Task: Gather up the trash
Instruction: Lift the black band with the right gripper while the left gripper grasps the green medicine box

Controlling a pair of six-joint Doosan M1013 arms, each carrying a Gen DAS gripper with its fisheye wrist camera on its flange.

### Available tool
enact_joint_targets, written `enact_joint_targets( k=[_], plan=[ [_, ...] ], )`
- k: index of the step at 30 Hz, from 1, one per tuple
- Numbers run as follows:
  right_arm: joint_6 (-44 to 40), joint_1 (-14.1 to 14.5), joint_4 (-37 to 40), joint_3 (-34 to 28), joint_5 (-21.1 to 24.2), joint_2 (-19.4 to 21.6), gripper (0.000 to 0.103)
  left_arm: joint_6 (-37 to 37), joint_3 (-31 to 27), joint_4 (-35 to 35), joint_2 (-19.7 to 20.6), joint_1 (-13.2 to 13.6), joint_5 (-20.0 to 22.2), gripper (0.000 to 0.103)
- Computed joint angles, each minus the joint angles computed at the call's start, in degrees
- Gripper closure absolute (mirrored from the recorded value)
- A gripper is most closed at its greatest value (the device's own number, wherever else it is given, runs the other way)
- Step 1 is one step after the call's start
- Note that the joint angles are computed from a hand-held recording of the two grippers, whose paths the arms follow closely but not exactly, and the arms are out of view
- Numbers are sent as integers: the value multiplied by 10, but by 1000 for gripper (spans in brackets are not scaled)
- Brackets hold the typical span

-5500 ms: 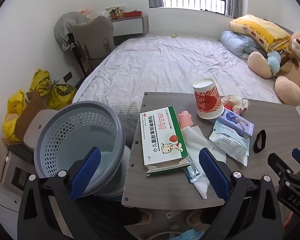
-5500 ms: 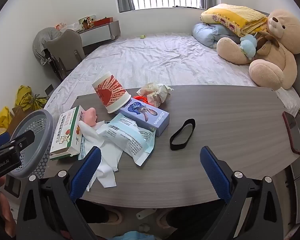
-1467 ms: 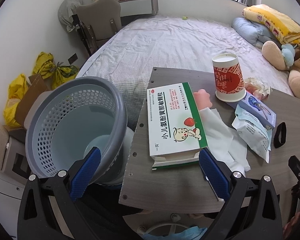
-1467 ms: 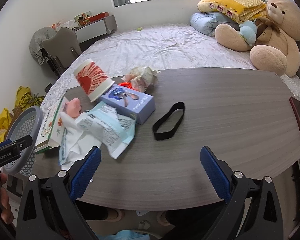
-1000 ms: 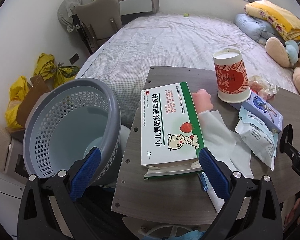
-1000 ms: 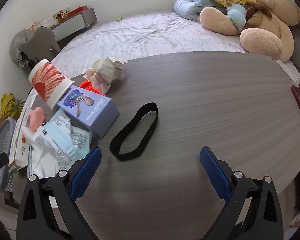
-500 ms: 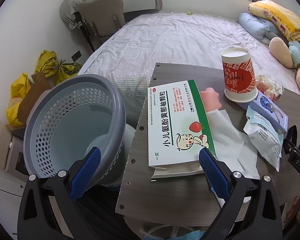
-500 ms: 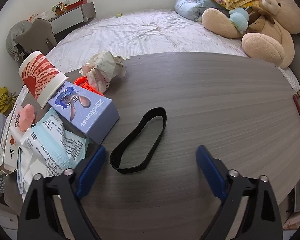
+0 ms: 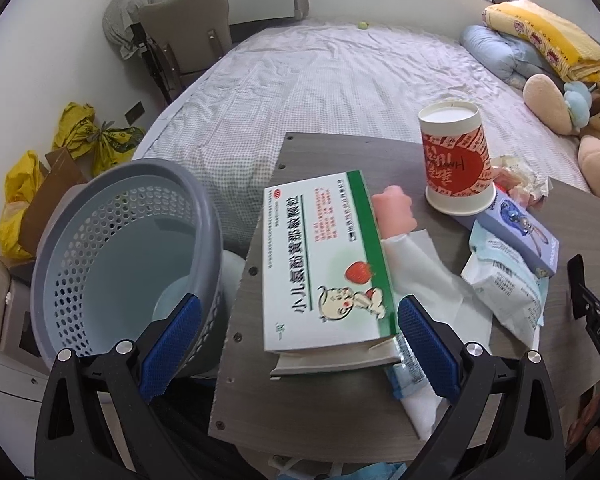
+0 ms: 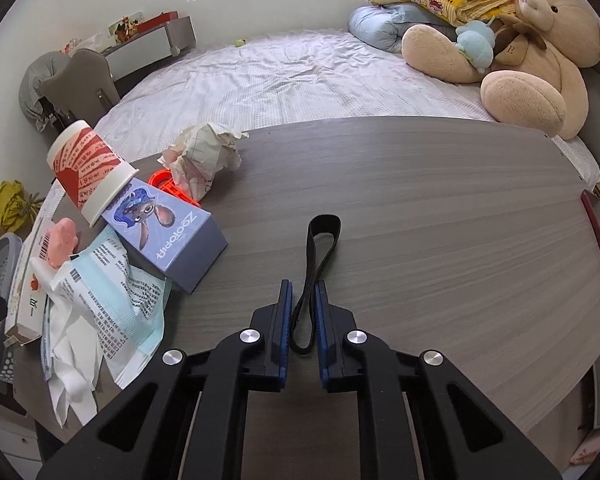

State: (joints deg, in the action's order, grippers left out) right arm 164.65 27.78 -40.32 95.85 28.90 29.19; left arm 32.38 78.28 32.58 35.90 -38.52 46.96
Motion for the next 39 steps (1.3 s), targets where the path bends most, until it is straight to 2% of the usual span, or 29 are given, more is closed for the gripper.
enact_joint_targets(
  k=[2,6,17,24,25,28,35,39],
  plan=[
    [8,-2,-2,7,-11,-5,92,13,-8,-3,6,0,0,6],
    [15,-4,-5,15,-29,-11,92,56,-22,-58,18,9,-6,6],
    [7,-4,0,22,-61,-16,92,67,-31,-86,32,18,-11,6],
    [48,0,-45,27,-68,-21,92,89,-22,-115,29,28,-52,8],
    [55,0,-53,27,-68,-22,92,91,-20,-119,28,29,-58,11],
    [56,1,-56,27,-69,-22,92,95,-14,-119,25,29,-69,23],
    [60,4,-61,29,-73,-26,92,94,2,-125,14,31,-91,24],
    [62,7,-65,28,-69,-29,92,54,14,-74,3,24,-92,25]
  ],
)
